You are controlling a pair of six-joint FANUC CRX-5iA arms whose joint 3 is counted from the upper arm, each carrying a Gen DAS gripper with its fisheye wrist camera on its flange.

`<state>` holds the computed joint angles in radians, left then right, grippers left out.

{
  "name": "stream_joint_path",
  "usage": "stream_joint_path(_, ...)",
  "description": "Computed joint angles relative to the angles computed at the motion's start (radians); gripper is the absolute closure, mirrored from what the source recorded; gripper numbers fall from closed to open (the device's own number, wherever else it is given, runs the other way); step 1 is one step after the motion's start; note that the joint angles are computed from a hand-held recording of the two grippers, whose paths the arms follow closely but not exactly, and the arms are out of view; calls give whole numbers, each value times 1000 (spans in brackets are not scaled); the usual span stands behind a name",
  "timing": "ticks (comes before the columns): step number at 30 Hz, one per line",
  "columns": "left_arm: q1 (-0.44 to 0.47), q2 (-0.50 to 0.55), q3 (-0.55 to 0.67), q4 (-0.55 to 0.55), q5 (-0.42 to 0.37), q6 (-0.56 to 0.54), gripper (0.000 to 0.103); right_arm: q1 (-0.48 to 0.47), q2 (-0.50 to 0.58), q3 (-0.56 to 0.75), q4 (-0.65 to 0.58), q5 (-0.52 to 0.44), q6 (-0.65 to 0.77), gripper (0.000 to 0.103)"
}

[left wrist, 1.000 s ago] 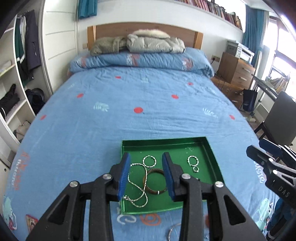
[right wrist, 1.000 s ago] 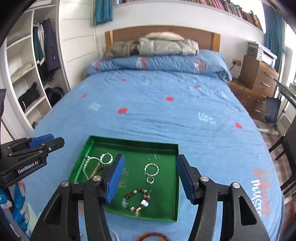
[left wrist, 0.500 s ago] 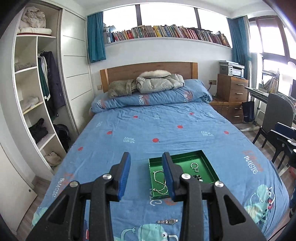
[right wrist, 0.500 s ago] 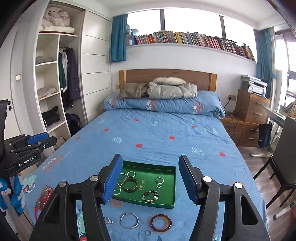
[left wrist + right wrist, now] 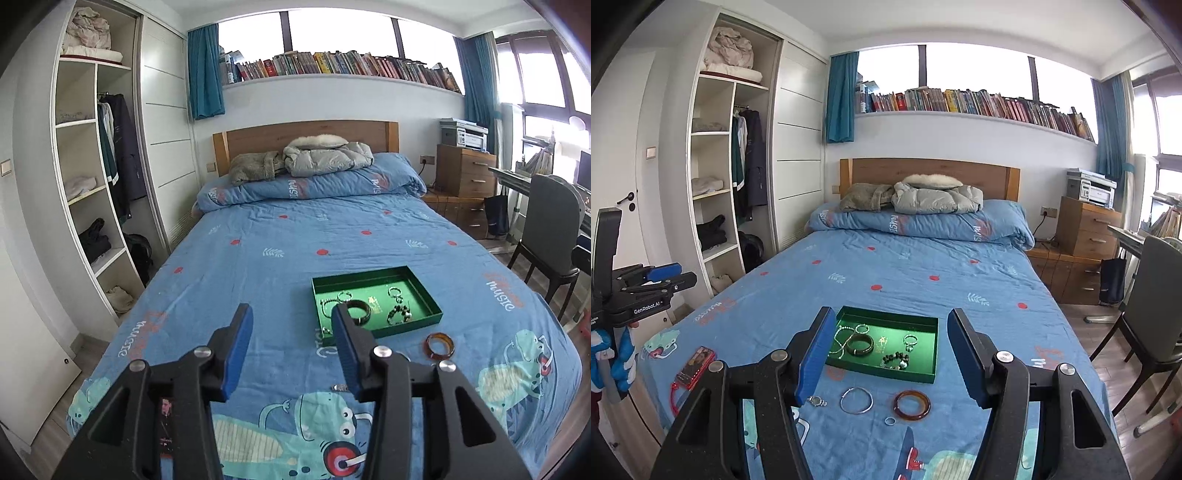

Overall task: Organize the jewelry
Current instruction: 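Move both open tools back toward the silver watch and small ring, then grasp the silver watch with the left tool while the right tool grasps the small silver ring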

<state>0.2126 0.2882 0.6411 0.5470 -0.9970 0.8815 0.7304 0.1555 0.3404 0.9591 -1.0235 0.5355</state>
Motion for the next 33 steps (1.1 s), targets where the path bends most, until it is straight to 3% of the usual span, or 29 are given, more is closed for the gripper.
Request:
stream_joint_path(7,-5,-59,-247,7,84,-90,57,2,-48,-185,-46,53,-96,41)
stream_joint_path(14,-50,-2,-349,60,58,-242,56,-50,9,-235,-211,120,-68,48)
stream_joint_path(25,-123,218,-162,33,-69,-319,56,-139,138,-178,-434,155,49,51)
stream_joint_path(33,-165,342,-16,-6,-132,-390,56,-167,188,-148,-485,155,77,51)
